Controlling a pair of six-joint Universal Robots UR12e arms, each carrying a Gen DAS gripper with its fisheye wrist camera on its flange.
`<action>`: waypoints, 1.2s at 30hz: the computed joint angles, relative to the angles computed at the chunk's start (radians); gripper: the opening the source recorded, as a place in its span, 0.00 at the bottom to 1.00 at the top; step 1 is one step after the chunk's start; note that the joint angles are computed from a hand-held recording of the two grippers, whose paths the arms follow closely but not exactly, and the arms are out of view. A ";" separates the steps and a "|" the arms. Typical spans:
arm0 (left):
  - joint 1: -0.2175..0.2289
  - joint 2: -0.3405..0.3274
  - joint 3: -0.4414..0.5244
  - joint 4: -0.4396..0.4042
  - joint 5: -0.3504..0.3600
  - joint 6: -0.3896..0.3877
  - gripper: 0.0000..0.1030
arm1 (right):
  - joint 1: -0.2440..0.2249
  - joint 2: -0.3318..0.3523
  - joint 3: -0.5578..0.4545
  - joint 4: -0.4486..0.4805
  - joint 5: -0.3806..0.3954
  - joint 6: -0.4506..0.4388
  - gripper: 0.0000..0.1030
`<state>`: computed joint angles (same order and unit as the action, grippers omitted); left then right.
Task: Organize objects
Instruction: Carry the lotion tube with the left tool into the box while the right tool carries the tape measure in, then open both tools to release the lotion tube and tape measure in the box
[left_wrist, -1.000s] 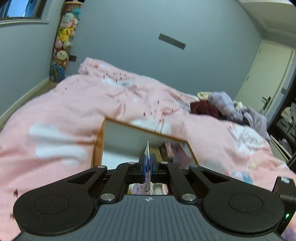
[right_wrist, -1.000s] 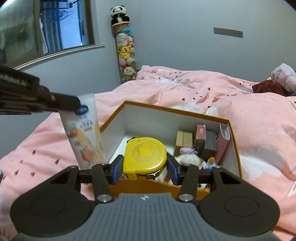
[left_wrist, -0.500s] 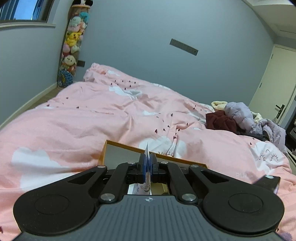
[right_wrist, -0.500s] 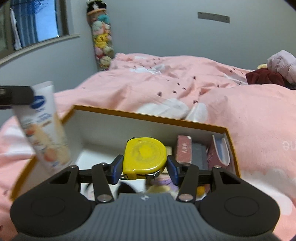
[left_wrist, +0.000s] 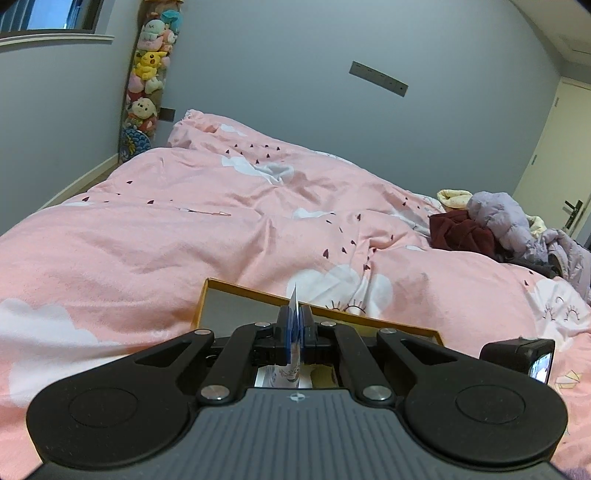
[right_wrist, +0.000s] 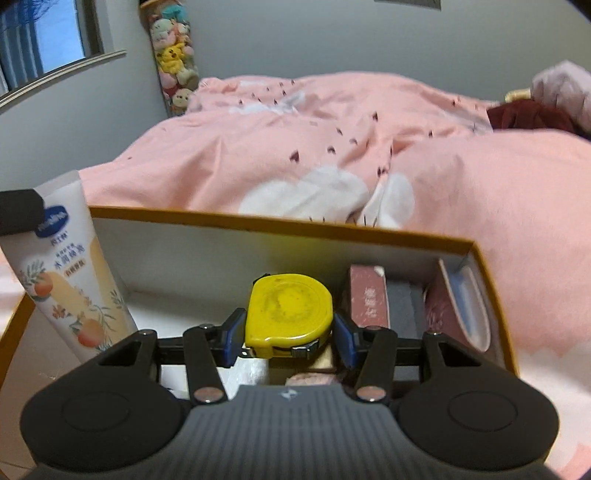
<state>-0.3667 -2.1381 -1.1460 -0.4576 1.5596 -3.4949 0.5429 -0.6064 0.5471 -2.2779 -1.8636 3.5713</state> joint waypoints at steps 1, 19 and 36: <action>-0.001 -0.003 0.003 0.000 0.005 -0.003 0.04 | 0.001 0.003 -0.005 0.005 -0.008 0.000 0.51; -0.005 -0.011 0.012 -0.027 0.026 -0.026 0.04 | 0.003 -0.057 0.117 -0.184 0.028 -0.091 0.20; -0.010 -0.026 0.029 -0.034 0.013 -0.011 0.04 | -0.012 -0.052 0.071 -0.019 0.206 -0.133 0.15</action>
